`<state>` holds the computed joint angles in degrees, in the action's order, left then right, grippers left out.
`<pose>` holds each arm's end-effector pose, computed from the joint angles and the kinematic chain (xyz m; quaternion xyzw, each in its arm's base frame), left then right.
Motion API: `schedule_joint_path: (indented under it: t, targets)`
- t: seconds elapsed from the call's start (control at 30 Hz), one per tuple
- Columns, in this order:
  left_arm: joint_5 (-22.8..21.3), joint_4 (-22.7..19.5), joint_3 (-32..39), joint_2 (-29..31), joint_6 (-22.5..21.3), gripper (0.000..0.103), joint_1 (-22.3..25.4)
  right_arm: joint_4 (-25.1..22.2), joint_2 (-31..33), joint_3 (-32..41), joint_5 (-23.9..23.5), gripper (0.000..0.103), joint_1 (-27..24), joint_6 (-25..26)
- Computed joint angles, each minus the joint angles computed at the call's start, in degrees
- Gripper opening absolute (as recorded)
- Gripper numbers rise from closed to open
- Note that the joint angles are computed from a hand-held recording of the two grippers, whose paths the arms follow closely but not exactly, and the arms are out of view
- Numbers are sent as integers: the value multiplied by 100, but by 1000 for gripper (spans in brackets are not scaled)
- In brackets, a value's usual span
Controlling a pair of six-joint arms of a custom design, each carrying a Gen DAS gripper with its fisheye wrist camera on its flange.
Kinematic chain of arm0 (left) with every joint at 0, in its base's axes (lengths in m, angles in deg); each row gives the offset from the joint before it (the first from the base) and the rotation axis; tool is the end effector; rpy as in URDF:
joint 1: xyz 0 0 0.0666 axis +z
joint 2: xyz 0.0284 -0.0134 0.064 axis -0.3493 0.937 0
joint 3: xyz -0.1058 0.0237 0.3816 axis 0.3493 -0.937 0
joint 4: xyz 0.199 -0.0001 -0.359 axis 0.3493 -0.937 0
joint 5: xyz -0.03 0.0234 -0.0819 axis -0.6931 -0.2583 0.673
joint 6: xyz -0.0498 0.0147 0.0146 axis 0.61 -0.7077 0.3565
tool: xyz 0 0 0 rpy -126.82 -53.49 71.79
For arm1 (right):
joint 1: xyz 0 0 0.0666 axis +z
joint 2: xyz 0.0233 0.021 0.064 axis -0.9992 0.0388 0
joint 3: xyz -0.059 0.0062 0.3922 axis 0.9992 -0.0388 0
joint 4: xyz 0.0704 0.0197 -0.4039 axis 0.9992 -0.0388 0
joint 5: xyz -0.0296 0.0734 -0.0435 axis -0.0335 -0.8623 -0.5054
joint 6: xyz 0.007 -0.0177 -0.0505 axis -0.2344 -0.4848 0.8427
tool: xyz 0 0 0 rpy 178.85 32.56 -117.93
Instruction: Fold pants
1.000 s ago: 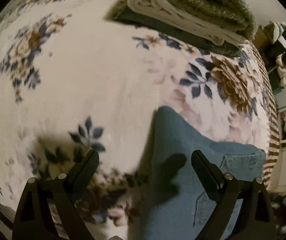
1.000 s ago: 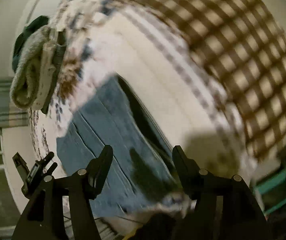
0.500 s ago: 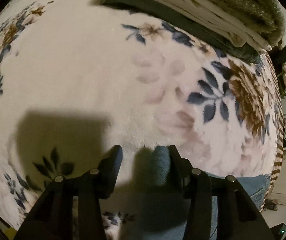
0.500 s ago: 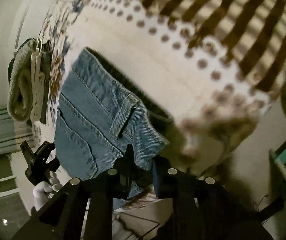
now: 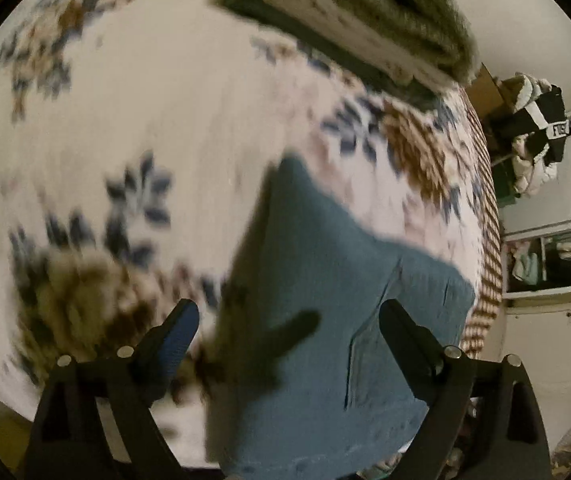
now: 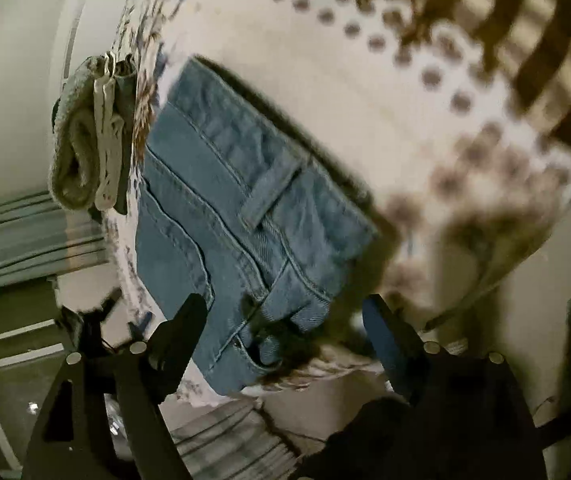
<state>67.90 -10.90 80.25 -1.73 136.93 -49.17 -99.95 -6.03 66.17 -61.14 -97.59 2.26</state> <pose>0.3078 -0.1740 0.5479 -0.2658 0.9298 -0.2167 0.1333 0.3791 -0.0389 0.3215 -0.2231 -0.8831 -0.4125 0.0150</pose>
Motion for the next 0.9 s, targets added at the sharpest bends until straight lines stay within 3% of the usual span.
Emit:
schedule_joint_path:
  t: [0.13, 0.23, 0.3, 0.47, 0.6, 0.67, 0.73, 0.8, 0.9]
  targets:
    - [167, 564, -619, -138, 433, 92, -318, 1506, -76, -510, -152, 85, 458, -867]
    - [247, 994, -950, -199, 572, 92, -400, 2801, -261, -820, -294, 88, 660, -1955]
    - [236, 1159, -1045, -261, 608, 95, -373, 3164, -264, -816, -297, 89, 739, -2423]
    - [176, 1340, -1045, -187, 464, 101, -347, 3511, -68, -850, -300, 89, 785, -2472]
    - [69, 1431, -968, -76, 324, 100, -358, 3605, -15, -680, 138, 85, 1073, -2683]
    - [115, 1629, -1070, -168, 303, 83, -336, 3330, 5, -575, 518, 54, 1191, -2536]
    - [91, 1558, -964, -109, 269, 73, -347, 3346, -73, -614, 637, 44, 1223, -2625]
    - [56, 1652, -957, -180, 260, 50, -375, 3229, -179, -600, 742, 39, 1218, -2611]
    - [-15, 1579, -803, -250, 195, 37, -449, 2881, -268, -382, 1001, 34, 1360, -2511]
